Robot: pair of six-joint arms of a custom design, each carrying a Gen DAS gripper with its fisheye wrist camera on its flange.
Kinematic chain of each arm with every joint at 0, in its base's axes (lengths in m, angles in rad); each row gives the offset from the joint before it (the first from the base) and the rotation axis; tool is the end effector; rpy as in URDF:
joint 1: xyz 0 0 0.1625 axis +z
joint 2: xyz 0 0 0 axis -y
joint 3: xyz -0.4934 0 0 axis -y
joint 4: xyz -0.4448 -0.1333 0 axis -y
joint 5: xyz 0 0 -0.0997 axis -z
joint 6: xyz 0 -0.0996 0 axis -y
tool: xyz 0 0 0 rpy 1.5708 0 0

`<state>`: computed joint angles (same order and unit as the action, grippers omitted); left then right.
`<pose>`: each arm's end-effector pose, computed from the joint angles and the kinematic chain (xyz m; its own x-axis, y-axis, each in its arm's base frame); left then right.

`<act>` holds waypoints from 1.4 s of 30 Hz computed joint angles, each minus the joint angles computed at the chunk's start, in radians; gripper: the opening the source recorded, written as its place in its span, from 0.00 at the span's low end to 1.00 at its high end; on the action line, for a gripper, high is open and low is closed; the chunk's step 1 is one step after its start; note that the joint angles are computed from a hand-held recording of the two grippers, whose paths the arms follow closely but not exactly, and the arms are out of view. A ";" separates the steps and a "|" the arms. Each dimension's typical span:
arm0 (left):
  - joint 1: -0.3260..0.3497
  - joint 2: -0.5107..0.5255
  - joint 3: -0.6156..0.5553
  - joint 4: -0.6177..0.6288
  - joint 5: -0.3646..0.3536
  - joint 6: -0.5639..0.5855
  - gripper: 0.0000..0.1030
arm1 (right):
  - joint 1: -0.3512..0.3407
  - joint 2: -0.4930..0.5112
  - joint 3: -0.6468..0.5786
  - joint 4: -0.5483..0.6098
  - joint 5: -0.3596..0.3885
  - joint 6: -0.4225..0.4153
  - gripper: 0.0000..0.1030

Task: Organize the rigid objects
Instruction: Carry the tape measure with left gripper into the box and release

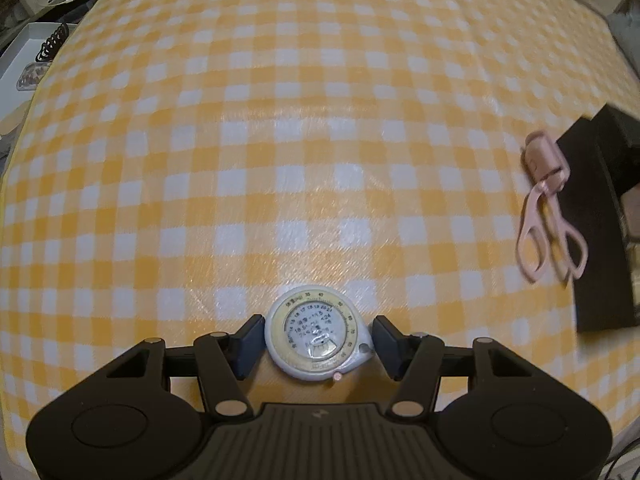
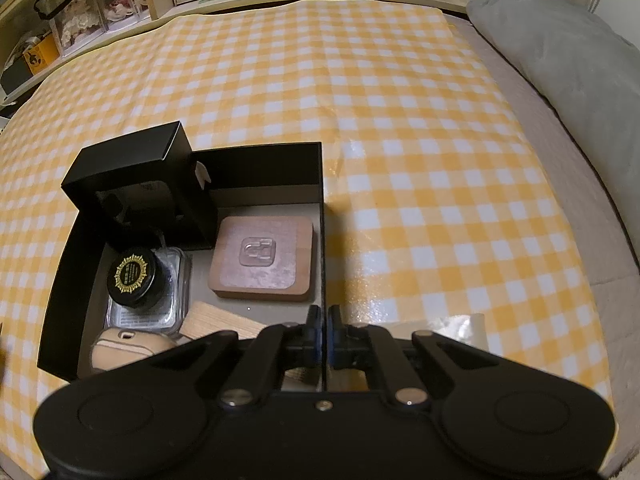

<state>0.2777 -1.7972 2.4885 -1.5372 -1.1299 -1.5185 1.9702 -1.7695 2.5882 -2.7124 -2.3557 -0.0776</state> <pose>-0.1892 -0.2367 0.2262 -0.7176 -0.1554 -0.6788 0.0618 0.9567 -0.2844 0.1837 -0.2735 0.2862 -0.7082 -0.1360 0.6928 -0.4250 0.8657 -0.2644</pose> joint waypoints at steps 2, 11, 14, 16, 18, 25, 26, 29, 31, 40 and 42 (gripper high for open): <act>-0.010 -0.011 -0.017 0.005 0.013 -0.017 0.57 | 0.000 -0.002 0.000 0.002 0.000 -0.001 0.03; -0.077 0.008 -0.029 -0.087 0.040 -0.024 0.57 | 0.000 -0.005 0.000 0.005 0.001 0.000 0.03; -0.099 0.023 -0.023 -0.136 0.046 -0.006 0.57 | 0.001 -0.004 0.000 0.004 0.001 0.001 0.03; -0.114 0.035 -0.018 -0.164 0.044 0.007 0.57 | 0.002 -0.004 0.000 0.004 -0.001 0.000 0.03; -0.118 0.044 -0.016 -0.180 0.041 0.023 0.57 | 0.001 -0.002 0.000 0.002 0.001 0.000 0.03; -0.118 0.068 -0.010 -0.222 0.051 0.025 0.57 | 0.012 0.011 -0.005 -0.005 0.004 0.011 0.03; -0.125 0.067 -0.012 -0.230 0.058 0.024 0.57 | 0.013 0.017 -0.006 -0.008 0.005 0.012 0.03; -0.145 0.077 -0.012 -0.291 0.084 0.039 0.57 | 0.012 0.010 -0.006 -0.005 0.005 0.009 0.03; -0.153 0.098 -0.016 -0.355 0.098 0.066 0.57 | 0.012 0.010 -0.006 -0.002 0.004 0.009 0.03; -0.099 0.380 -0.083 -0.735 0.112 0.313 0.57 | 0.018 0.005 -0.010 0.010 0.004 0.013 0.03; -0.081 0.457 -0.107 -0.805 0.116 0.362 0.57 | 0.019 0.006 -0.011 0.011 0.003 0.013 0.03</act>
